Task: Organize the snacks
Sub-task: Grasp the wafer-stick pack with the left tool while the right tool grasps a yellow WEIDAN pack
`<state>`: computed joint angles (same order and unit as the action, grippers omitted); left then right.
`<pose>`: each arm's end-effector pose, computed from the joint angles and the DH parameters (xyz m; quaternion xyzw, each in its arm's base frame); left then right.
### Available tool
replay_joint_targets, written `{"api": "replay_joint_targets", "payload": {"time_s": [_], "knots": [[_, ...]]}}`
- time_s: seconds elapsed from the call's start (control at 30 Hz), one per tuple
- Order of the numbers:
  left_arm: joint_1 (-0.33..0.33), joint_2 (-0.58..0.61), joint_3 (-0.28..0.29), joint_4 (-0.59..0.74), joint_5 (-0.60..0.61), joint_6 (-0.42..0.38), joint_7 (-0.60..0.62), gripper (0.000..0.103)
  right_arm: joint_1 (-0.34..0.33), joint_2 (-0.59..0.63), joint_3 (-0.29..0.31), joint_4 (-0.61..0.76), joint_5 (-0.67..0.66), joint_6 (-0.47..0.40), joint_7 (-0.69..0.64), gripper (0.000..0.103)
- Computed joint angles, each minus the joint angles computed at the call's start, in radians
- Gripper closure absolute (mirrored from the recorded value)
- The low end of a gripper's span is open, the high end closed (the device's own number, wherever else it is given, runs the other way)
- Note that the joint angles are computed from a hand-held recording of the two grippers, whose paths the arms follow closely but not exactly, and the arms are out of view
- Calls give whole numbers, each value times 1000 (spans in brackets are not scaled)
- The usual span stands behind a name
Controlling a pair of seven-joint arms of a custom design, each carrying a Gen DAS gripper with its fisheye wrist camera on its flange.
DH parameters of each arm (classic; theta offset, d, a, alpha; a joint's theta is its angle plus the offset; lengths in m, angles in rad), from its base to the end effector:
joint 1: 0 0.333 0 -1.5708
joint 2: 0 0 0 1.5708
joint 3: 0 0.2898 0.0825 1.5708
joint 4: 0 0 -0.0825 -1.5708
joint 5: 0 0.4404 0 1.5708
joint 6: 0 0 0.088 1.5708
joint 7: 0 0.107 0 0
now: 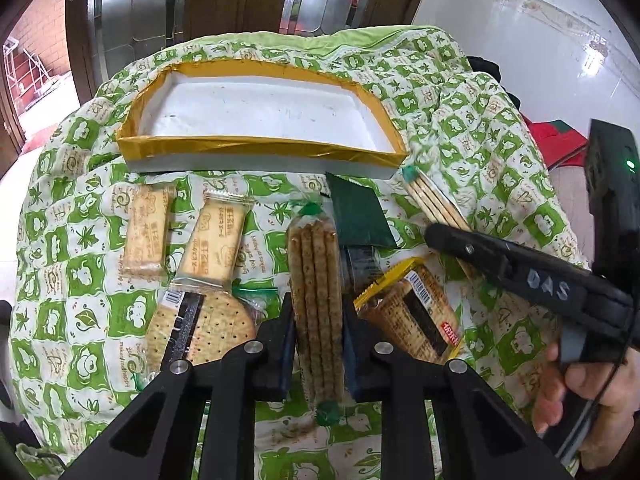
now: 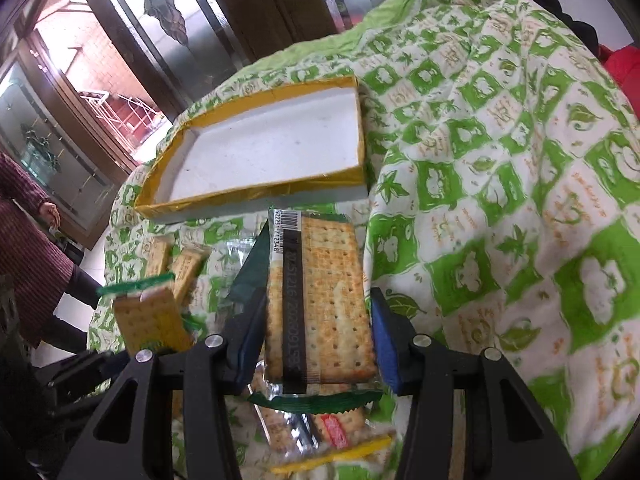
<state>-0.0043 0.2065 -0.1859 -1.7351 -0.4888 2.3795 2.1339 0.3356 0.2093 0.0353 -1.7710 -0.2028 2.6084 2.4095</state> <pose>0.6934 -0.1307 0.4611 -0.5031 0.8092 -0.2993 0.0503 0.6622 0.2605 0.4645 -0.5517 0.7718 -0.1266 0.2896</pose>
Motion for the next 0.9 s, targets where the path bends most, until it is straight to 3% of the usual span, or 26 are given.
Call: {"api": "replay_joint_targets", "payload": {"time_s": [0.07,0.13,0.23,0.47,0.5,0.53,0.6,0.67,0.77,0.9], "knots": [[1,2,-2,3,-5,-2,2,83,12,-16,-2,4,-32,-51,10,55],[1,0,-4,-1,-14,-3,7,83,21,-40,-2,-11,-76,-68,25,83],[-3,0,-5,-3,-15,-8,6,83,15,-79,11,-46,-74,-61,10,92],[-6,-4,-3,-13,-8,-9,-2,83,-3,-40,27,-6,16,-106,-57,93],[-6,-4,-3,-13,-8,-10,-2,83,-4,-38,26,-8,28,-108,-56,86],[-6,-5,-3,-15,-7,-8,-1,83,-3,-37,23,-10,31,-108,-48,70],[-7,-4,-3,-14,-8,-10,-2,83,9,-40,10,-8,-26,-130,9,52],[-8,-2,-4,-14,-9,-13,-5,83,17,-40,3,5,-84,-178,38,51],[-10,2,-6,-13,-8,-16,-6,83,8,-9,8,49,-66,-259,5,51],[-9,8,-6,-9,-6,-24,-7,83,20,68,1,147,-87,-407,-10,42]]}}
